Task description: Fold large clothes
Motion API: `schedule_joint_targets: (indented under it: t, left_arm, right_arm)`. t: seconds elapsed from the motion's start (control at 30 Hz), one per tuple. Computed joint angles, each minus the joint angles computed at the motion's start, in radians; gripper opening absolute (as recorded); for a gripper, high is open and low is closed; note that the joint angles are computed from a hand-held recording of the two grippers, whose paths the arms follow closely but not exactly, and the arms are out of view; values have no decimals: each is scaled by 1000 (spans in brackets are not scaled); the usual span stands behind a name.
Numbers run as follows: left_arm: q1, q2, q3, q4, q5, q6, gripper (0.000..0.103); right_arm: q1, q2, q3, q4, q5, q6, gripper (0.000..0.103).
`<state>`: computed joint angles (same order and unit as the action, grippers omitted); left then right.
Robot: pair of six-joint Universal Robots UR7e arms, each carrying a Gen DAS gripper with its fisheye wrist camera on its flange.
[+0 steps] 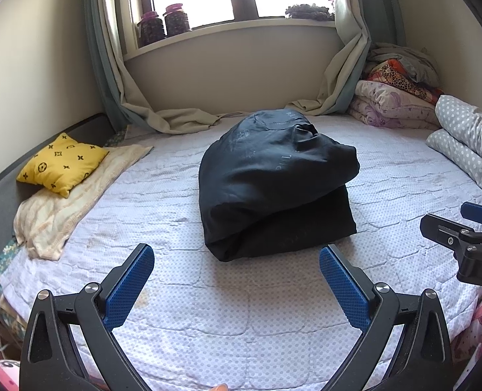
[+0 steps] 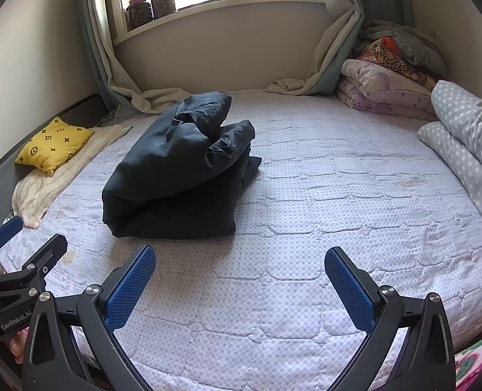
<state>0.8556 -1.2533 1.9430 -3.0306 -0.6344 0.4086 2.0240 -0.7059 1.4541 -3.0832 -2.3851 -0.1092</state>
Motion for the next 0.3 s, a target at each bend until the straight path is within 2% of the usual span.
schedule_joint_targets:
  t: [0.13,0.3]
  left_arm:
    - [-7,7,12,-61,9,54,103]
    - [-5,2,14,-67,1,59,103]
  right_arm:
    - [0,0,1,0,0,1,103]
    - [-7,-9,13,17,8,28,103]
